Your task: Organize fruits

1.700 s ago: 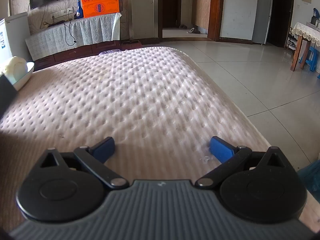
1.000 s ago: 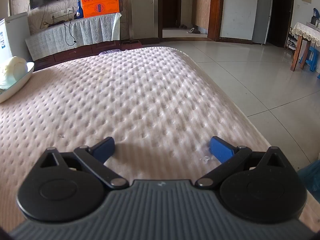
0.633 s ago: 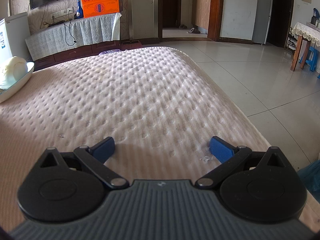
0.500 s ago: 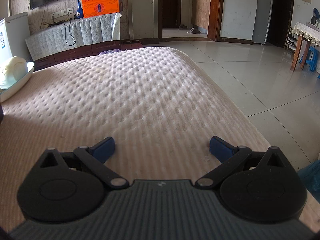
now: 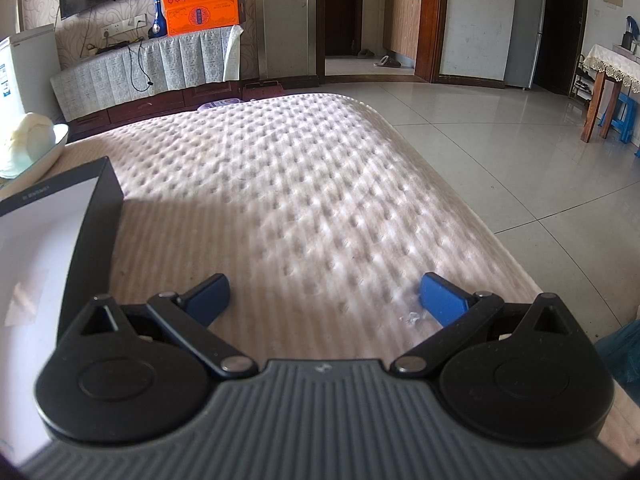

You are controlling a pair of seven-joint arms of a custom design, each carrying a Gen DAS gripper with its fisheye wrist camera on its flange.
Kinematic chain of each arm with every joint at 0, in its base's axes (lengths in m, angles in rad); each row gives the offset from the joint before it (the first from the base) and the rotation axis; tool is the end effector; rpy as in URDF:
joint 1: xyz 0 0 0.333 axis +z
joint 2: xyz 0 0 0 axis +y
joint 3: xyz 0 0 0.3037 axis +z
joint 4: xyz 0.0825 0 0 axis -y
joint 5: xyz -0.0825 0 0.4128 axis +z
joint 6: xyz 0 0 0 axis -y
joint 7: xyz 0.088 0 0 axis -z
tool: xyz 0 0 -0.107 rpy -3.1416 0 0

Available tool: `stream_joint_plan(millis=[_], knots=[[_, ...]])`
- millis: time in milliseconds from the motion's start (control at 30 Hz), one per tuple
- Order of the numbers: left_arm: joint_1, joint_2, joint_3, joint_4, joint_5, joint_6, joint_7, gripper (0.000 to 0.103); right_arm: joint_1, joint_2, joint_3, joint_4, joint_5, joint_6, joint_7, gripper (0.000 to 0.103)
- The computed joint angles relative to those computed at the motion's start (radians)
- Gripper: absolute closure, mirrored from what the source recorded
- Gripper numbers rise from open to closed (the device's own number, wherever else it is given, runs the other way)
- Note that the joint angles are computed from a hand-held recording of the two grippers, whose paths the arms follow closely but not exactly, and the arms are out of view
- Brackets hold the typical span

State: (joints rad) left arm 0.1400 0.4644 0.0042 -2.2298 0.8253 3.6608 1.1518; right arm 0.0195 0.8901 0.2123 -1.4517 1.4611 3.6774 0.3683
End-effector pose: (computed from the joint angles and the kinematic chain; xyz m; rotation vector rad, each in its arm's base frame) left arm 0.5710 -0.0133 0.2245 -1.4094 2.0275 -0.9479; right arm 0.6951 -0.0019 0.1969 -1.3550 2.0639 -0.9821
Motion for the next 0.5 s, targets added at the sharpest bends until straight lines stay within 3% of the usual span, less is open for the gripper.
stream_joint_plan(millis=[367, 500], knots=[[-0.023, 0.011, 0.010, -0.006, -0.063, 0.011, 0.044, 0.000, 0.001, 0.005, 0.000, 0.002, -0.008, 0.003, 0.015, 0.000], [-0.016, 0.014, 0.004, 0.001, -0.049, 0.010, 0.034, 0.000, -0.017, -0.006, 0.039, 0.009, 0.084, 0.037, -0.054, 0.000]])
